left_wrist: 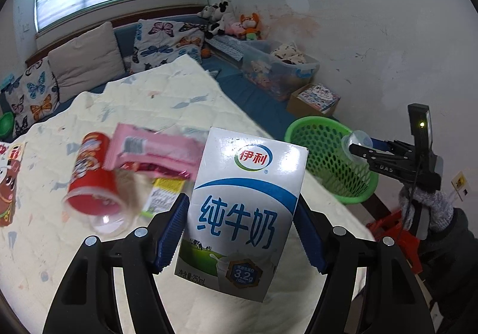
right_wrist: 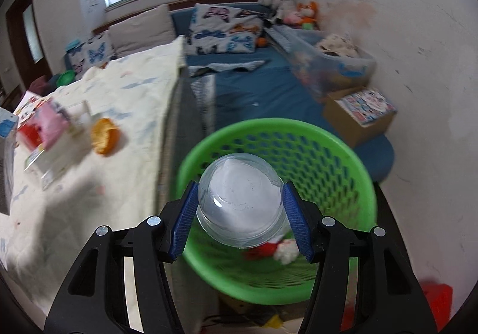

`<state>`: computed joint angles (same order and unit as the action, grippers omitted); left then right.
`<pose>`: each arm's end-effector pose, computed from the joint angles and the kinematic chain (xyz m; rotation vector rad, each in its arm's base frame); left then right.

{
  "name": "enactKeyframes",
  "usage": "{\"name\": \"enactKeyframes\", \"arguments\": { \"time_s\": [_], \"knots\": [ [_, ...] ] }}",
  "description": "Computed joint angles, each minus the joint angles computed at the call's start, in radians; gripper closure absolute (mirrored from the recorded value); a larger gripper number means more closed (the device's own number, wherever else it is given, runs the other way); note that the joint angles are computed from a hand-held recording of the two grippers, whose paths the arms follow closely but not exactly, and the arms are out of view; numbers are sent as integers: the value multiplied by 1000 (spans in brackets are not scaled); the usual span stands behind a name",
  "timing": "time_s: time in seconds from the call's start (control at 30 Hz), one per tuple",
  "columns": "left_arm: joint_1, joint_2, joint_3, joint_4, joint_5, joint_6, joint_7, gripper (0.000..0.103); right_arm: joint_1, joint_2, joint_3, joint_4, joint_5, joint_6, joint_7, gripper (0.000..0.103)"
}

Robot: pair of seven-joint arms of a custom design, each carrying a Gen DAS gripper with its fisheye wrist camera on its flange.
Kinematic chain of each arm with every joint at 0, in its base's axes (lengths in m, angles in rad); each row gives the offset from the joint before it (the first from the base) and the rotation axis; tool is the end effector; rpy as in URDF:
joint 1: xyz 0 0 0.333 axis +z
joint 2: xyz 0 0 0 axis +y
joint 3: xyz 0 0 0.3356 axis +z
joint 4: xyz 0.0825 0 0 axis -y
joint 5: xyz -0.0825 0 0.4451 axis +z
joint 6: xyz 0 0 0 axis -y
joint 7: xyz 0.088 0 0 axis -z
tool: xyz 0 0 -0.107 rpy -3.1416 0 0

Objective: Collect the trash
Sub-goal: 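Drop the clear dome into the green basket with the right tool while the left tool carries the milk carton, then lower the milk carton into the green basket and open the left tool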

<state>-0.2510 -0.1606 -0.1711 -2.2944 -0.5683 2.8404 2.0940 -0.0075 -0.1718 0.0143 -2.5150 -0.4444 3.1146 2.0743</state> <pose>0.5400 -0.2146 0.4779 -1.4031 2.2847 -0.9844 0.5319 0.0403 0.4049 -1.7132 1.8127 -0.7075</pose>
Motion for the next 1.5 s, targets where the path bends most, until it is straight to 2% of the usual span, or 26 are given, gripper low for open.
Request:
{"name": "enactKeyframes", "arguments": {
  "time_s": [0.03,0.2,0.37,0.47,0.63,0.83,0.9,1.07,1.17,1.27,1.37,1.43,1.5],
  "knots": [
    [-2,9,-6,10,7,2,-7,36,-14,1,2,-1,-8,1,9,44],
    [-11,66,-33,72,45,2,-51,36,1,3,-46,-18,44,5,-36,41],
    [-22,129,-59,142,85,-6,-96,36,-14,-27,-47,-56,66,33,-51,38],
    [-30,169,-73,182,113,-6,-116,36,10,-57,-73,-87,101,52,-85,38],
    [-48,256,-88,267,209,-27,-202,36,-11,-109,-58,-135,115,78,-103,38],
    [-73,343,-97,352,285,-48,-268,36,2,-167,-80,-192,148,103,-124,38],
    [-72,369,-108,381,271,-54,-265,36,6,-182,-88,-209,159,106,-128,37],
    [-88,429,-120,449,267,-64,-292,35,-36,-203,-52,-233,170,106,-121,37],
    [-88,453,-134,474,240,-59,-291,35,-33,-212,-62,-245,177,107,-121,37],
    [-77,470,-157,489,192,-42,-265,33,-35,-215,-63,-251,180,110,-122,37],
    [-40,473,-207,486,82,-13,-190,19,-33,-220,-69,-257,183,110,-126,37],
    [-13,468,-240,478,0,-2,-121,19,-31,-222,-70,-259,186,110,-126,37],
    [-18,450,-233,460,-22,1,-99,19,-29,-222,-71,-257,187,107,-128,37]
  ]
}}
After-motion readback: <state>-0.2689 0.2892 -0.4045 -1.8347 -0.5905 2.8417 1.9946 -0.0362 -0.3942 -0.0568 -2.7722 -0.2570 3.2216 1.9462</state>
